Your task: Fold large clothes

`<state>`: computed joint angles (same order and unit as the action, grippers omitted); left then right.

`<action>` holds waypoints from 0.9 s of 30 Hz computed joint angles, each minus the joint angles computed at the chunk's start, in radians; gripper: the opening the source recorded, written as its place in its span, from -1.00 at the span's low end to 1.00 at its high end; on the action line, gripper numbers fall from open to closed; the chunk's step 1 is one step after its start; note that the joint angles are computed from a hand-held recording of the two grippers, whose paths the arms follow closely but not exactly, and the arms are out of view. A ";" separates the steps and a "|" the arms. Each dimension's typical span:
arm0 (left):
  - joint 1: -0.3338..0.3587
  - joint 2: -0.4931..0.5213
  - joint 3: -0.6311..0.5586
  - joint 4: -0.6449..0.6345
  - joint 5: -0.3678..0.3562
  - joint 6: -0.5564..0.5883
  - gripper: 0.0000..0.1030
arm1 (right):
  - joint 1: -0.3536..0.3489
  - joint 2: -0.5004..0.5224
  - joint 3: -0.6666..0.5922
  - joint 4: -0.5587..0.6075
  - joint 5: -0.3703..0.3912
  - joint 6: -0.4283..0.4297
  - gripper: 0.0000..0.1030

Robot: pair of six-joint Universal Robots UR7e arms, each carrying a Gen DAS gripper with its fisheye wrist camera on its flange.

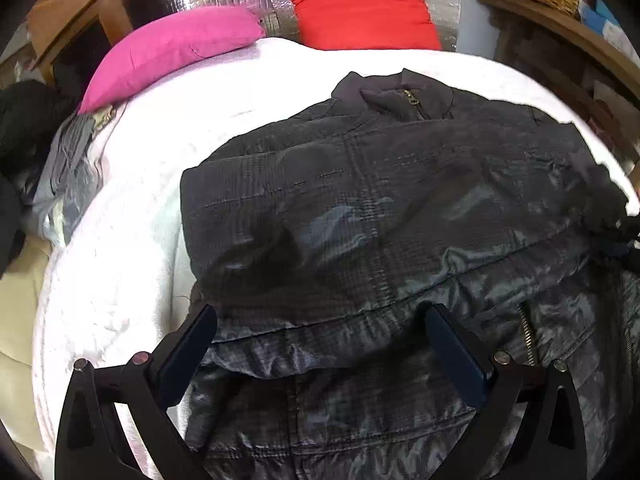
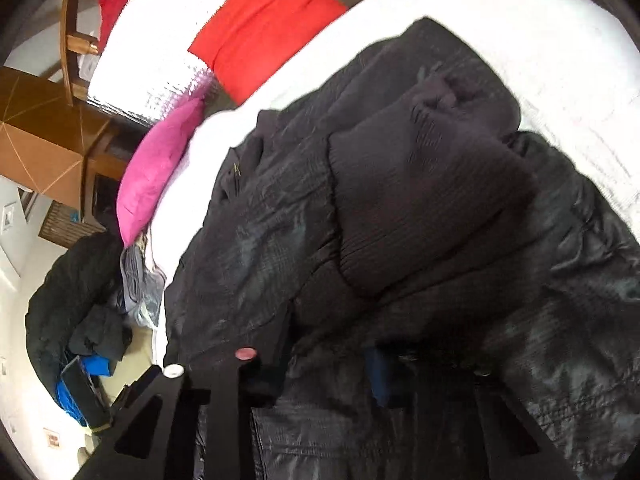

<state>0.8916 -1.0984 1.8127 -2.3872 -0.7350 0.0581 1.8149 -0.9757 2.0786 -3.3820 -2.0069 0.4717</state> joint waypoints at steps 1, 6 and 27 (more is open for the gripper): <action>-0.002 0.001 0.004 0.006 0.014 -0.001 1.00 | 0.008 0.003 -0.003 -0.009 -0.016 -0.015 -0.47; 0.010 -0.009 -0.006 0.009 0.016 -0.025 1.00 | 0.057 0.032 -0.031 -0.013 -0.134 -0.081 -0.48; 0.025 0.024 -0.029 0.072 0.017 -0.058 1.00 | 0.015 0.048 -0.049 0.029 -0.048 -0.039 -0.35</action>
<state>0.9169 -1.0739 1.7841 -2.3153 -0.7185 0.0000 1.8303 -0.9274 2.0292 -3.3529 -2.0549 0.4324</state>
